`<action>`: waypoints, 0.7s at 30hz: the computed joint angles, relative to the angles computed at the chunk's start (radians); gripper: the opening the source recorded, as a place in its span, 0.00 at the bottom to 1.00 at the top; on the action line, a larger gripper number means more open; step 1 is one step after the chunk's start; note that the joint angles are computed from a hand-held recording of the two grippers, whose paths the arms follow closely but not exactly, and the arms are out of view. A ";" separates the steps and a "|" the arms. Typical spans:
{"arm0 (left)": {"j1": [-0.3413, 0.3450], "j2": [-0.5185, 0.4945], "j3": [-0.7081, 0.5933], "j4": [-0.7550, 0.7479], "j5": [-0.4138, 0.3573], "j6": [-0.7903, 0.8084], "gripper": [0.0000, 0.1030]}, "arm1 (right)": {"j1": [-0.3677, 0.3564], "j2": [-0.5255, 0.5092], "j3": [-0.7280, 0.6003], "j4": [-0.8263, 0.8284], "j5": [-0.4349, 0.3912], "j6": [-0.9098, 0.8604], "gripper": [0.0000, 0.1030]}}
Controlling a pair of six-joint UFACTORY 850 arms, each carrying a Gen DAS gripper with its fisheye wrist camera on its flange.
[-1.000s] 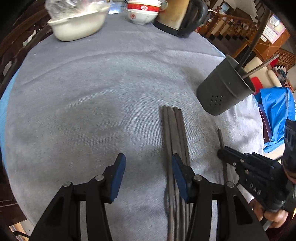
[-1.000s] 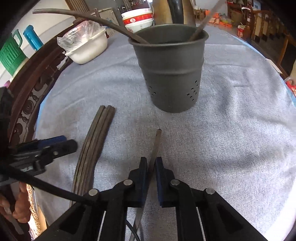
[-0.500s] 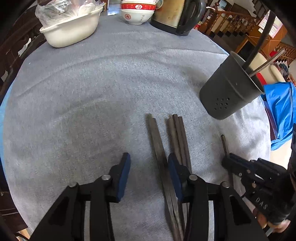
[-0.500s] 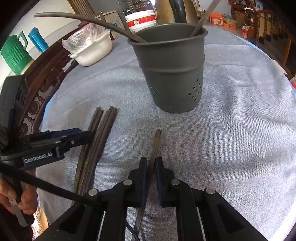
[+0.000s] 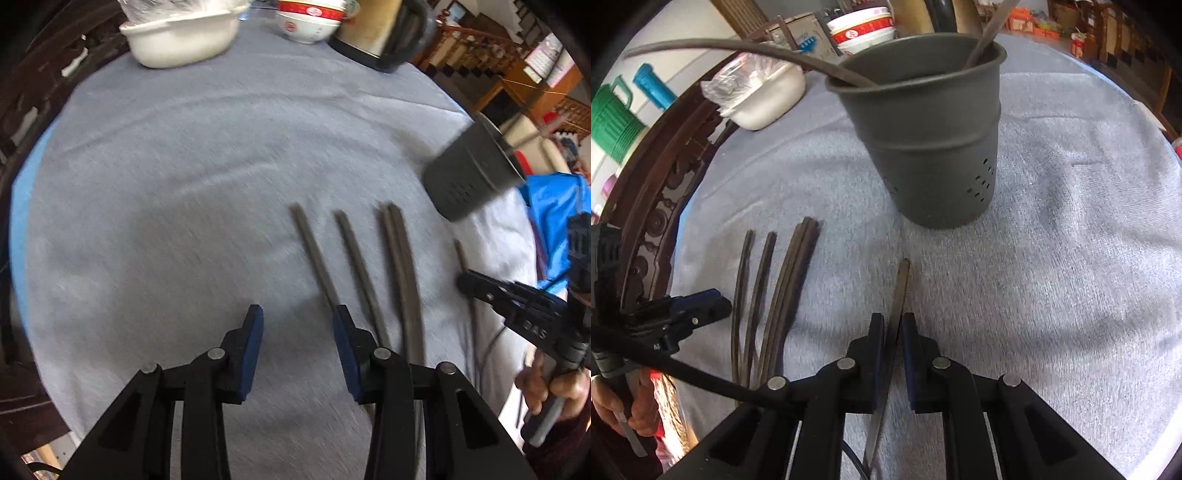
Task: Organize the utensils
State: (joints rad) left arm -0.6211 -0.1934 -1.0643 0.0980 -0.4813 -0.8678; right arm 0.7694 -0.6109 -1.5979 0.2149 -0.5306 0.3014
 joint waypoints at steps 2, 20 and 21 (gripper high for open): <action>0.016 -0.017 -0.022 -0.012 -0.008 0.015 0.40 | 0.001 -0.015 -0.025 -0.020 -0.011 0.034 0.12; 0.058 -0.076 -0.092 0.017 0.013 -0.113 0.06 | 0.019 0.005 -0.022 -0.069 0.078 -0.010 0.08; 0.049 -0.035 -0.060 0.040 0.016 -0.147 0.06 | 0.018 0.031 0.007 -0.053 0.115 -0.034 0.08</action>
State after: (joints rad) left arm -0.5719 -0.2280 -1.1246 0.1384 -0.4652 -1.0146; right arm 0.7873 -0.5799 -1.5909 0.1620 -0.4153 0.2672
